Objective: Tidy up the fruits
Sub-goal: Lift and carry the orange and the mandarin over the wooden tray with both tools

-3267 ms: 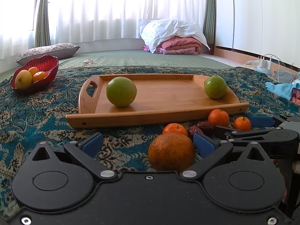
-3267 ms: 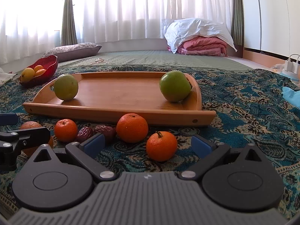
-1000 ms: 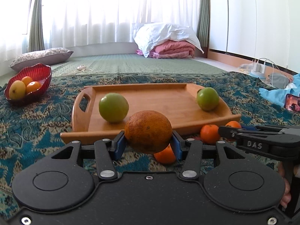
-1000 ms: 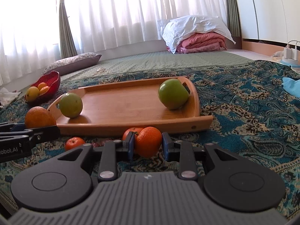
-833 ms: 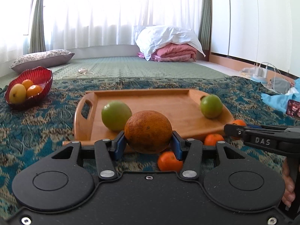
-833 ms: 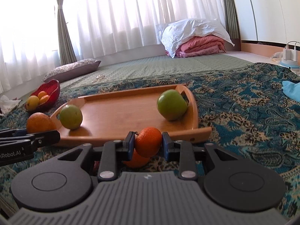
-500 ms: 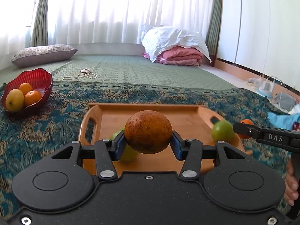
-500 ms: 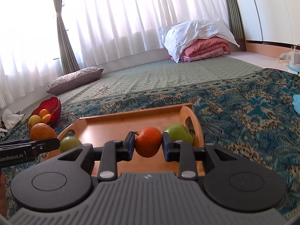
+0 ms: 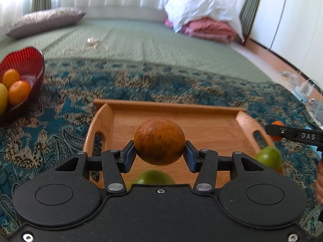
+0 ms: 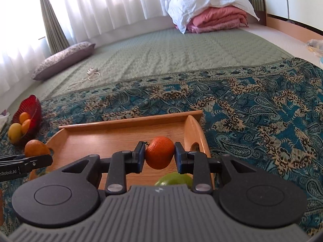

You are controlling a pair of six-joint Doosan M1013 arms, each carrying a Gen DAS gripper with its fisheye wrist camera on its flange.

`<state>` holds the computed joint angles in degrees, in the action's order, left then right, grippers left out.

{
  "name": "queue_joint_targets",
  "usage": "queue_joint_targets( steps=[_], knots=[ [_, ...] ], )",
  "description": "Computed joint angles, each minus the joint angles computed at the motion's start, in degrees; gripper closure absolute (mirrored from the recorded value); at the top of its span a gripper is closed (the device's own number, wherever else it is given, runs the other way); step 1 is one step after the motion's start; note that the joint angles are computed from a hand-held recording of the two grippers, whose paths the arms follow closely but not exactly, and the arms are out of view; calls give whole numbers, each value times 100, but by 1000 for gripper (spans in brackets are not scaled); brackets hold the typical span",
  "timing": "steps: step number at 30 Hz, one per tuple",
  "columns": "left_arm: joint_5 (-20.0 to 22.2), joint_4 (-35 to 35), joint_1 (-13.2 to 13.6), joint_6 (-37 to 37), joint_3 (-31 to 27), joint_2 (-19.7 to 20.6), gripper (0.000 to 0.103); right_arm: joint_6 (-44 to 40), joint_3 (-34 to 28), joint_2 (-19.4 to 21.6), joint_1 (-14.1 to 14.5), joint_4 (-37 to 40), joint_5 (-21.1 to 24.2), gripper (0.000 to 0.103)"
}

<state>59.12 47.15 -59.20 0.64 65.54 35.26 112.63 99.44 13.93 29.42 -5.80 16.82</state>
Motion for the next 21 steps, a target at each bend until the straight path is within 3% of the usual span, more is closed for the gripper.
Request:
queue_joint_targets(
  steps=[6, 21],
  knots=[
    [75, -431, 159, 266, -119, 109, 56, -124, -270, 269, -27, -13, 503, 69],
    [175, -599, 232, 396, -183, 216, 55, -292, -420, 489, -30, 140, 635, 68]
  ],
)
